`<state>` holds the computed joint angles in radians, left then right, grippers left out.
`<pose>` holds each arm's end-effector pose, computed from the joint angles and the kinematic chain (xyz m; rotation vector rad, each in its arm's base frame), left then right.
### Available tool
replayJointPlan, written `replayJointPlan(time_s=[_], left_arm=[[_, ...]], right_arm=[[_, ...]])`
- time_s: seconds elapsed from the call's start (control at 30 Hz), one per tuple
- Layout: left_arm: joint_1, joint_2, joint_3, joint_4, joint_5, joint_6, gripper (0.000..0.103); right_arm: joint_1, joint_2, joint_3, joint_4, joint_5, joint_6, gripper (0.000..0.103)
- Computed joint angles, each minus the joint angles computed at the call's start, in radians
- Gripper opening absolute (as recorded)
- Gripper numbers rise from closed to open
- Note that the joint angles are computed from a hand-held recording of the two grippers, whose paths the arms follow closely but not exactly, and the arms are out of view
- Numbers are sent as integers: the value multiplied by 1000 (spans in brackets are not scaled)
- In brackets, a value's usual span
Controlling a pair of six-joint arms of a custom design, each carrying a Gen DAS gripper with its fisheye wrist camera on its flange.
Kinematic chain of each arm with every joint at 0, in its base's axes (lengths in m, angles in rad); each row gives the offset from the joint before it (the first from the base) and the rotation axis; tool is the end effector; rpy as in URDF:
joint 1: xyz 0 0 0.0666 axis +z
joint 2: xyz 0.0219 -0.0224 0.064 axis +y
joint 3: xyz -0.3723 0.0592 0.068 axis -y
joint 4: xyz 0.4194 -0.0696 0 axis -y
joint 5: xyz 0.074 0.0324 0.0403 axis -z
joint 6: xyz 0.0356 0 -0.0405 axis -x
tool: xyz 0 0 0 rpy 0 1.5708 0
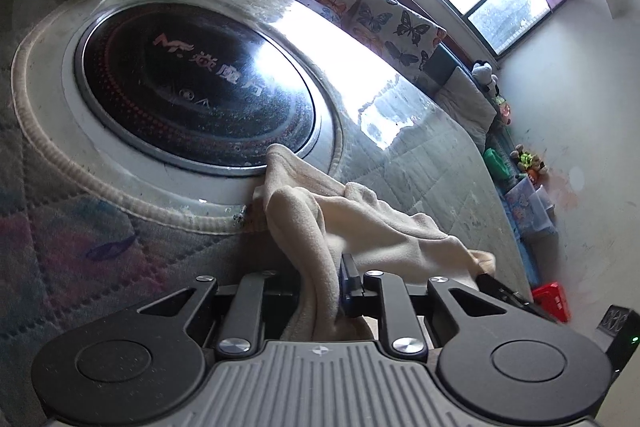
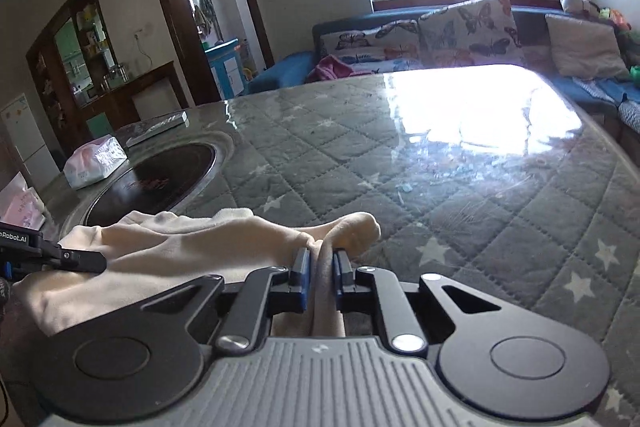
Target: Fold clothes
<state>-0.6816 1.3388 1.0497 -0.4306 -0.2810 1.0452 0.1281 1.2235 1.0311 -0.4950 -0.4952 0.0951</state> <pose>0.3832 -0.2987 0.3175 -0.5662 2.2568 -0.5865 0.4462 0.0741 0.3566 -0.5078 2.1631 0.5748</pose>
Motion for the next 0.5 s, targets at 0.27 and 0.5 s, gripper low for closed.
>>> replayJointPlan(time_s=[0.27, 0.5], left_arm=[[-21, 31, 70, 10, 2, -122, 17], [-40, 126, 192, 27, 47, -210, 17]], right_arm=[[-27, -89, -31, 52, 39, 15, 9], [-104, -132, -27, 62, 80, 26, 9]])
